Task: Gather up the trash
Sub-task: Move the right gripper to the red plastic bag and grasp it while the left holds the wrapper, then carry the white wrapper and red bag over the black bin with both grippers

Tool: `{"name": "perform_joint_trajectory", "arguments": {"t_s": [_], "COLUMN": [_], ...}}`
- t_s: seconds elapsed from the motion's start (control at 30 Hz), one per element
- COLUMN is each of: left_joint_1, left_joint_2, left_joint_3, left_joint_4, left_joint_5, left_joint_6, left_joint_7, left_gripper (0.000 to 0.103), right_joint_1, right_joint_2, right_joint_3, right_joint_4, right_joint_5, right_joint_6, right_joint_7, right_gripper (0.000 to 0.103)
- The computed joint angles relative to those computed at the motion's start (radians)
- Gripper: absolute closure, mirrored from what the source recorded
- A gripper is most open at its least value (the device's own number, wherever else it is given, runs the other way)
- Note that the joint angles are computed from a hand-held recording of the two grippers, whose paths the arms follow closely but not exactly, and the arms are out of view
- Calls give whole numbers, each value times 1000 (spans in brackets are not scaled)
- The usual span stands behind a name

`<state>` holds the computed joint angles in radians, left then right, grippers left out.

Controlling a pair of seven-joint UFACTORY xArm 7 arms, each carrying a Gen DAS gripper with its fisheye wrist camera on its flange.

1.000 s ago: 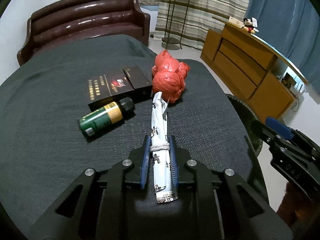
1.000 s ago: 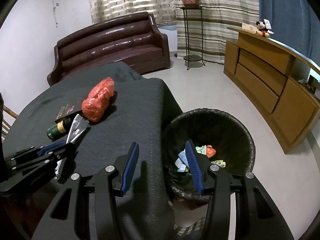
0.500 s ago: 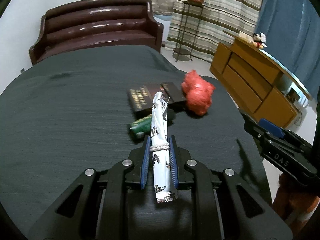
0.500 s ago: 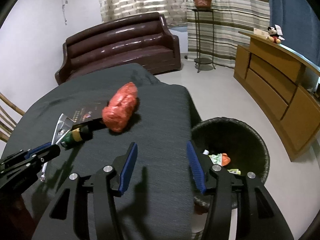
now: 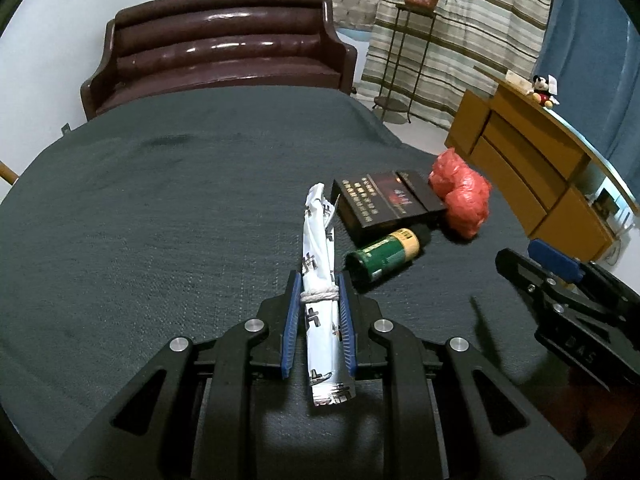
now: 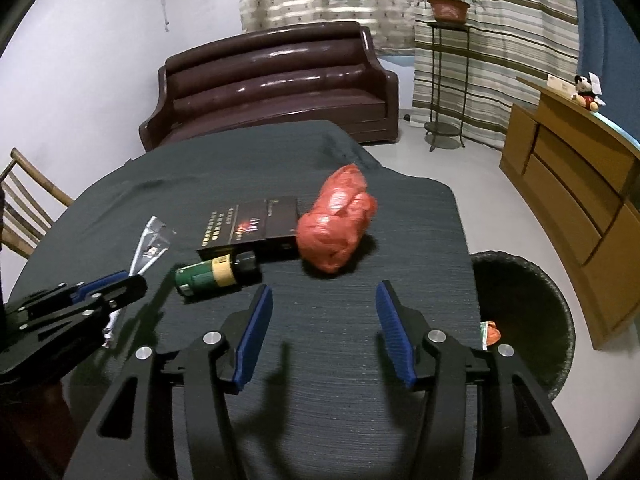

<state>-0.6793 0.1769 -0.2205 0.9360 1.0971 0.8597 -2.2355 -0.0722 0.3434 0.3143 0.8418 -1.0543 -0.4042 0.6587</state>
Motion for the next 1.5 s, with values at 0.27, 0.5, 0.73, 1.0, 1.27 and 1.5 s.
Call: {"name": "perform_joint_trajectory", "arguments": {"t_s": [0.27,0.5,0.73,1.0,1.27,1.5], "left_joint_1": [14,29,49,76,87,92], "left_joint_2": [-5,-32,-61,-69,-76,-81], "left_joint_3": [9,8,-4,-5,-6,-7], "left_joint_4": [-35,-66,-96,-109,-123,-132], "left_joint_5": [10,9,10,27,34,37], "left_joint_6": [-55,-49,-38,-55,-66,-66], "left_joint_7": [-25,-43,-54,-62,-74,-80], "left_gripper": [85,85,85,85,85,85], "right_joint_1": [18,66,53,40,-45,-78], "right_joint_2": [0,12,84,144,161,158], "right_joint_3": [5,0,69,132,238,284], "right_joint_4": [-1,25,123,184,173,148], "right_joint_5": [67,240,336,443,521,593], "right_joint_6": [26,22,103,201,254,251], "right_joint_7": [-47,-164,-241,-332,-425,-508], "right_gripper": [49,38,38,38,52,60]}}
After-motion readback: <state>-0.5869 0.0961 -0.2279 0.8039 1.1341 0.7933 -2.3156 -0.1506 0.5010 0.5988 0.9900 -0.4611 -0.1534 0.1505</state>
